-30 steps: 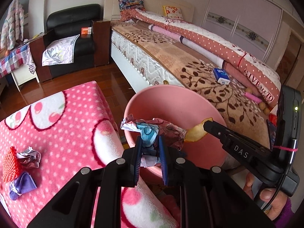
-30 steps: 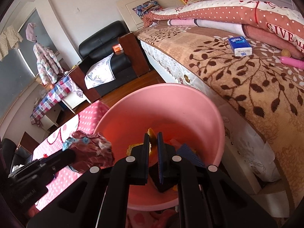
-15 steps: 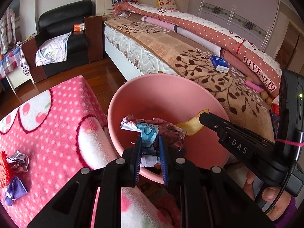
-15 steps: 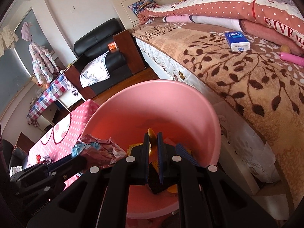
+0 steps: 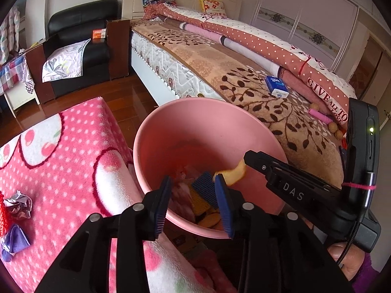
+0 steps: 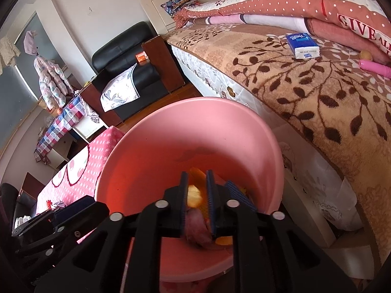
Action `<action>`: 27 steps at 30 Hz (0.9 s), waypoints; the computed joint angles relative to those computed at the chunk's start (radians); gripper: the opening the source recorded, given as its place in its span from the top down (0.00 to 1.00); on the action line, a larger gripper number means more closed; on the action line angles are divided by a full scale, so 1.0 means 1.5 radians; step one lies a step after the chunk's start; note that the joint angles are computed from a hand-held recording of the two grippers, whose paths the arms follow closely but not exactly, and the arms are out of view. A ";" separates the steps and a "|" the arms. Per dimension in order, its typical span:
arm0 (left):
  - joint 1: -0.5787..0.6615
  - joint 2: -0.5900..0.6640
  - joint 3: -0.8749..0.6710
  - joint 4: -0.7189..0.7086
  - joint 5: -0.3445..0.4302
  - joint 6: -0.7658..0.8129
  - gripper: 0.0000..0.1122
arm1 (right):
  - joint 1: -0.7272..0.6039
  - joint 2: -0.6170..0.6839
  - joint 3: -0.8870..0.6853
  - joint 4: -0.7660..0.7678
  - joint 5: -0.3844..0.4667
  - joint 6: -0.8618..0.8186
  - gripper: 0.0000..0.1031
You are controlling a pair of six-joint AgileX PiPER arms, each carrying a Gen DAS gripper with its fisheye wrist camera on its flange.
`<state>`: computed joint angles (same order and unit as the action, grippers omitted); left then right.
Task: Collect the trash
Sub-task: 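Open both grippers to drop the foil wrapper and yellow peel into the basin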
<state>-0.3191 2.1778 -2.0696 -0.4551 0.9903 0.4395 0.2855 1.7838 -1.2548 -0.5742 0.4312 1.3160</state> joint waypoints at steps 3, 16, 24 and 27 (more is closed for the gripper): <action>0.003 -0.007 0.007 -0.003 -0.003 0.002 0.64 | 0.004 -0.004 0.003 -0.006 -0.001 0.007 0.75; 0.037 -0.063 0.075 -0.027 -0.027 0.015 0.62 | 0.038 -0.025 -0.003 -0.041 0.020 0.037 0.75; 0.074 -0.112 0.134 -0.052 -0.038 0.034 0.62 | 0.073 -0.032 -0.015 -0.050 0.034 0.040 0.75; 0.087 -0.131 0.157 -0.059 -0.042 0.041 0.62 | 0.087 -0.031 -0.021 -0.053 0.040 0.041 0.75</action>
